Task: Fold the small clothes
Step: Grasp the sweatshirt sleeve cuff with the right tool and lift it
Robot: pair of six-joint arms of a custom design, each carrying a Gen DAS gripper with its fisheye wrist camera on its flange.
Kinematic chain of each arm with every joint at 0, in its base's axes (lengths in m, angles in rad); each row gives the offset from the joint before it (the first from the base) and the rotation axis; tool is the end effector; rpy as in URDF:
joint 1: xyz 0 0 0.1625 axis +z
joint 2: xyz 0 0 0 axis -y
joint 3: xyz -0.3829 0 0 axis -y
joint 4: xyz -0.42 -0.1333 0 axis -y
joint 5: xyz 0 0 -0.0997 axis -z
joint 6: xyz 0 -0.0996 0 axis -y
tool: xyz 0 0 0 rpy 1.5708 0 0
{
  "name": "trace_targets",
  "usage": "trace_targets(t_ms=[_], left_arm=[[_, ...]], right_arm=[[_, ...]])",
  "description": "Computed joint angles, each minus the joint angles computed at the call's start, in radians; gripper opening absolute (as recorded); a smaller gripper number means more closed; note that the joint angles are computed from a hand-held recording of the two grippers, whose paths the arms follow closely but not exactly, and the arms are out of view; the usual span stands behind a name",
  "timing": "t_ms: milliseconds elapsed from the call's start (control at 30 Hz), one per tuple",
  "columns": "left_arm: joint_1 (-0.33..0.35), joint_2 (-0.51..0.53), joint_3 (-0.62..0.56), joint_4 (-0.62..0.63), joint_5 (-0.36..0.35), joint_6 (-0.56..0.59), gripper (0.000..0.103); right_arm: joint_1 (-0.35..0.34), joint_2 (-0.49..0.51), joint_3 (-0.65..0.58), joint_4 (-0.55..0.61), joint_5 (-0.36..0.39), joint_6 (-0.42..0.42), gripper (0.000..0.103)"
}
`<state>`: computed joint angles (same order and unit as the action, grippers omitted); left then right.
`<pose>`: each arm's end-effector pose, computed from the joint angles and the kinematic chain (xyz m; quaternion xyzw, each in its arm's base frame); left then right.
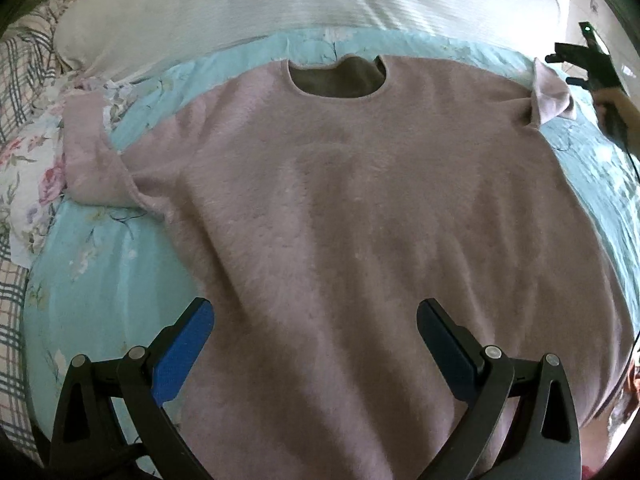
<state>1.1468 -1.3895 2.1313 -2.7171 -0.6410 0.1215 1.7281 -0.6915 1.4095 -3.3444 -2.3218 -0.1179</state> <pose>-0.0089 -0.5377 0.2399 0.1492 0.8675 -0.2437 0.4071 0.1779 -0.7046 0.1812 -0.0727 -0.8215 0.4747 0.3075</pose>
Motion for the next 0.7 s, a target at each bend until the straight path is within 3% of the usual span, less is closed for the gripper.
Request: trace_targets(t_ms=[100,267,333,367,400,433,533,700], left_arm=[[0.015,0.036,-0.041,0.033,-0.008,-0.019,0.102],[0.039,0.093,-0.097,0.069,-0.033,-0.035,0.102],[0.046,0.106,-0.109,0.075,-0.047,-0.041,0.102],[0.049,0.113,-0.116,0.076,-0.048,-0.036,0.102],[0.052,0.117,-0.119,0.069,-0.061,-0.033,0.102],[0.054,0.115,-0.119,0.068,-0.071,-0.033,0.102],[0.056,0.11,-0.117,0.058,-0.093,-0.025,0.102],[0.049,0.062,-0.084,0.019,-0.122,-0.021,0.102]], right_arm=[[-0.03,0.073,-0.153,0.045,-0.043,-0.032,0.069],[-0.08,0.178,-0.364,0.204,-0.109,-0.007,0.069],[-0.08,0.227,-0.439,0.237,-0.189,-0.054,0.054],[-0.079,0.241,-0.461,0.229,-0.21,-0.089,0.037],[-0.082,0.233,-0.453,0.239,-0.188,-0.082,0.014],[-0.079,0.206,-0.417,0.244,-0.151,-0.062,0.006],[-0.054,0.152,-0.31,0.167,-0.058,-0.097,0.006],[0.009,0.077,-0.142,0.177,0.173,-0.06,0.006]])
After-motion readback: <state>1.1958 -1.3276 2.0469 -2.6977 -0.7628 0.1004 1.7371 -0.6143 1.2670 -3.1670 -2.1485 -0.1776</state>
